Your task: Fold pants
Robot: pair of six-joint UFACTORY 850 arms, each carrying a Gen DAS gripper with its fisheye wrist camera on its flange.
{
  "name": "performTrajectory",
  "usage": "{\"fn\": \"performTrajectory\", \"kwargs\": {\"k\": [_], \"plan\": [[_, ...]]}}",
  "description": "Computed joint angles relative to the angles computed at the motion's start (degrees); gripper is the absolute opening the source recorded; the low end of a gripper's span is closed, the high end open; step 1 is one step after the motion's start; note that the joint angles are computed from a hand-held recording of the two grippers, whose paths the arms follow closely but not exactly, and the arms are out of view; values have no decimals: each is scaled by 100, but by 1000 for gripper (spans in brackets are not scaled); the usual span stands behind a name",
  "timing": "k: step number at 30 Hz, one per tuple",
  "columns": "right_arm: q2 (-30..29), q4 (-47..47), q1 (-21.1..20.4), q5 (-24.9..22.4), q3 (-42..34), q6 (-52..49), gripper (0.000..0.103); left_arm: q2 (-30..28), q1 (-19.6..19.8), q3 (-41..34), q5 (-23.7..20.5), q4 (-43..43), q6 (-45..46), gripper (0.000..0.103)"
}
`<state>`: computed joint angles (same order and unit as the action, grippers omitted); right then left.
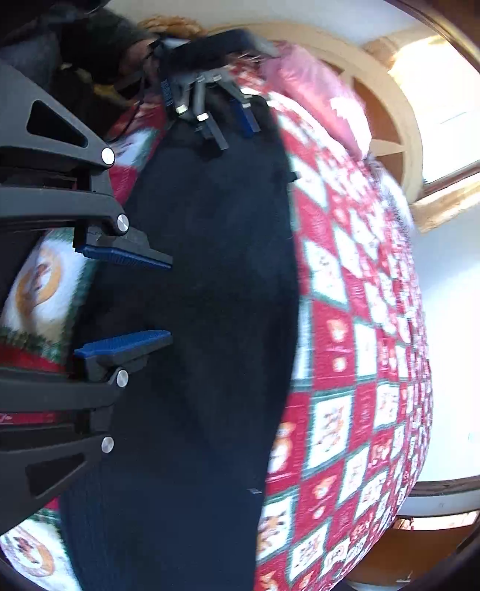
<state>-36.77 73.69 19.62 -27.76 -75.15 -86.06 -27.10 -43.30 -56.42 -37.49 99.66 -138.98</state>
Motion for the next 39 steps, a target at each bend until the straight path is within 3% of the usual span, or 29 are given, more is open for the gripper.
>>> {"fn": "performTrajectory", "kwargs": {"k": [9, 19, 32, 35, 36, 38, 39], "plan": [[-711, -218, 443, -482, -1316, 959, 36, 421, 148, 469, -194, -476, -77, 93], [-2022, -1380, 1045, -1263, -3436, 3043, 36, 725, 356, 936, -506, -751, -50, 94], [-3248, -2195, 1244, -2445, -5372, 4638, 36, 1108, 588, 1611, -701, -298, -911, 94], [-3386, -2275, 1282, -2506, -5586, 4782, 36, 1105, 572, 1658, -736, -156, -914, 96], [-3447, -2265, 1283, -2586, -5699, 4851, 32, 1078, 557, 1638, -767, -187, -805, 96], [-3591, -2291, 1287, -2824, -5962, 4945, 6, 1033, 535, 1610, -819, -246, -634, 96], [-3490, -2242, 1298, -2703, -5802, 4872, 6, 1032, 536, 1609, -824, -247, -611, 97]]}}
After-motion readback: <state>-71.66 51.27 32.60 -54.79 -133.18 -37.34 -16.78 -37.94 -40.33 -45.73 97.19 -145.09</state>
